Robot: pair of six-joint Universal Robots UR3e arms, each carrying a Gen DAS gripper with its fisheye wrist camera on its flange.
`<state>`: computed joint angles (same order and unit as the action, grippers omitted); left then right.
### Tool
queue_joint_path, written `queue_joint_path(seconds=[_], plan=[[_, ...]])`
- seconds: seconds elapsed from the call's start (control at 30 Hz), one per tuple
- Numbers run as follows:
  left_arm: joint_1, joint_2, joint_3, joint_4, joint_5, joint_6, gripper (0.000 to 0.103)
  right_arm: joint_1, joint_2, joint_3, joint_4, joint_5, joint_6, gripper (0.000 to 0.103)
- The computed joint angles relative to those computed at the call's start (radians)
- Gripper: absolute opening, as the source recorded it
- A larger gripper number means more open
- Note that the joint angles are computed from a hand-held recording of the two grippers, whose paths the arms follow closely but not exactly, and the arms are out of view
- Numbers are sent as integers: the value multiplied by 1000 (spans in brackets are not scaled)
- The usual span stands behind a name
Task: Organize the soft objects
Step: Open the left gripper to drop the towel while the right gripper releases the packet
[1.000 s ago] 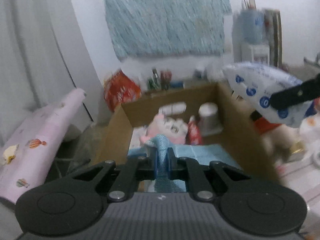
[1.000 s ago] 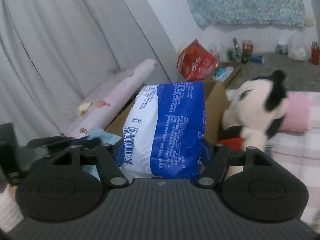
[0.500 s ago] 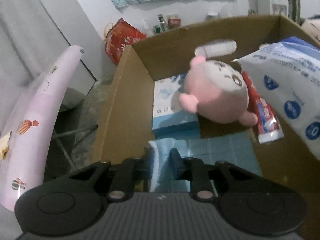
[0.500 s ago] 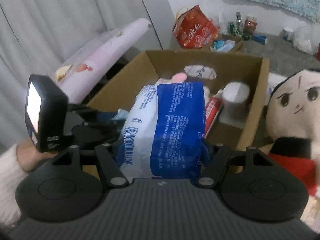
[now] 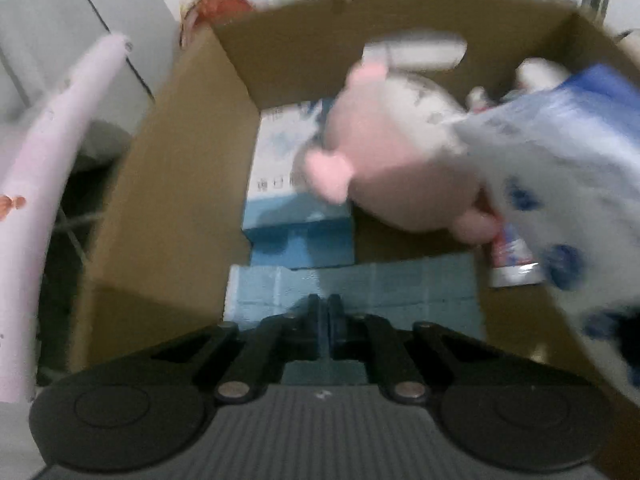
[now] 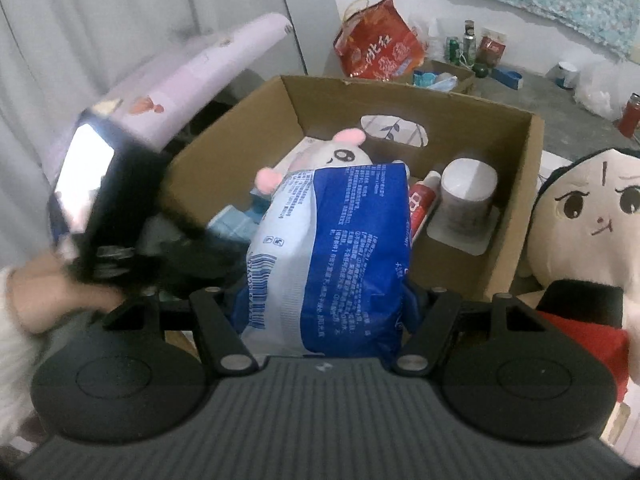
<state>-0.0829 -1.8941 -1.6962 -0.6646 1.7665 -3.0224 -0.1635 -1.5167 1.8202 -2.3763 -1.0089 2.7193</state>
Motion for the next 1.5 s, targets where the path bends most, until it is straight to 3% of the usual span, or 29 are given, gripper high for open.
queue_joint_path(seconds=[0.2,0.23,0.3,0.37,0.5,0.7,0.83,0.97,1.13,1.23,1.5], plan=[[-54,-65,-21,170,91,29,3,50,63,-87,22,-61,50,68],[-46,-44,-34,165,73,43,13,59,68,-95,22,-77,60,68],[-17,48,-105,170,9,-9,21,80,85,-115,27,-108,80,68],[15,141,-164,180,-40,-84,21,100,91,-136,46,-145,118,68],[59,302,-238,157,-85,-81,21,147,99,-155,49,-221,230,68],[55,301,-189,127,-116,-97,22,300,169,-252,120,-445,329,69],[62,320,-218,160,-150,-122,24,359,273,-412,236,-527,432,69],[102,362,-254,186,-188,-148,36,334,341,-495,403,-389,524,70],[137,417,-306,204,-186,-124,38,381,370,-431,251,-487,505,72],[160,439,-333,199,-216,-126,38,371,381,-423,223,-503,564,73],[151,436,-354,221,-194,-106,38,236,382,-491,453,-246,506,74]])
